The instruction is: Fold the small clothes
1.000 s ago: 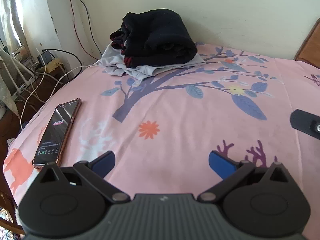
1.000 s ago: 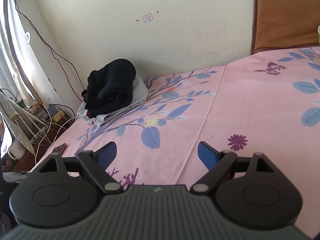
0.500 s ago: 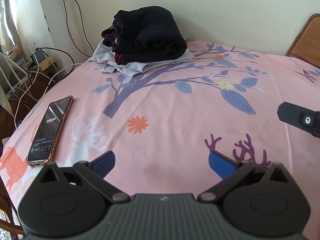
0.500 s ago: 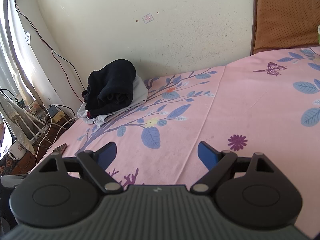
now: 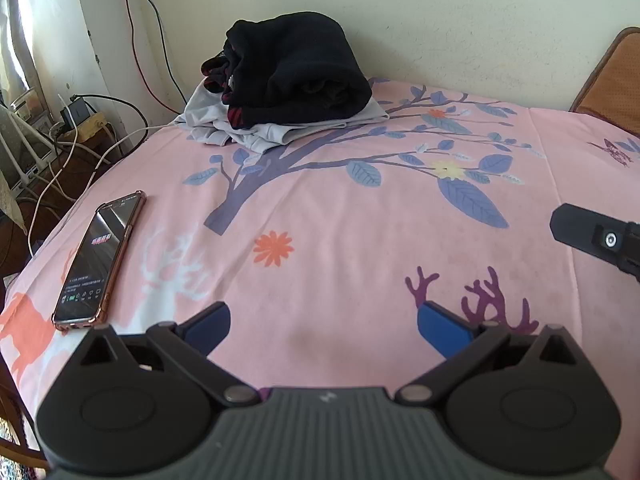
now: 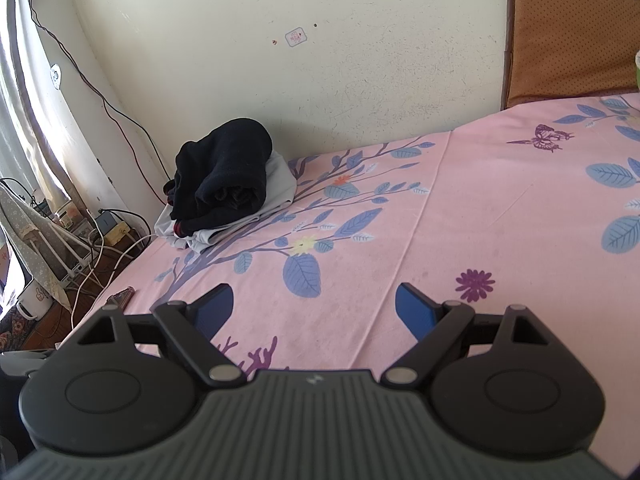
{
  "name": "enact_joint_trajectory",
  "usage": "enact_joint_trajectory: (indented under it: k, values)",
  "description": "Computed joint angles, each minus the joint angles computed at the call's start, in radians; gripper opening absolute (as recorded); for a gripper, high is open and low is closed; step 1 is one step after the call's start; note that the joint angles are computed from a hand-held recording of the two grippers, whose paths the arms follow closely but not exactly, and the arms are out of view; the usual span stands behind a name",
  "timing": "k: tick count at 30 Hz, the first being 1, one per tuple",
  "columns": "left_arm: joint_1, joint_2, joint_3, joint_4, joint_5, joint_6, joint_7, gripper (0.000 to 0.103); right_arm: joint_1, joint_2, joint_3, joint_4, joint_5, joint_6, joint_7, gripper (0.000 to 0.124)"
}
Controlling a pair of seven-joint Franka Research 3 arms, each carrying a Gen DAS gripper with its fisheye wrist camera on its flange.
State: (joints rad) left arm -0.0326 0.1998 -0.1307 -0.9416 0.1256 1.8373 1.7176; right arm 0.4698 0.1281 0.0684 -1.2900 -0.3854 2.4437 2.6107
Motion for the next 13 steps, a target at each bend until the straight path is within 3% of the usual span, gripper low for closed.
enact_joint_trajectory:
  k: [5,13]
  values:
    - [0.003,0.006,0.000,0.008,-0.008,-0.008,0.001,0.103,0.000,-0.001,0.000,-0.001,0.000,0.001,0.001,0.090]
    - [0.013,-0.026,-0.003,-0.047,-0.039,0.051,0.031,0.103,0.001,0.001,0.000,0.002,0.000,-0.002,-0.001,0.090]
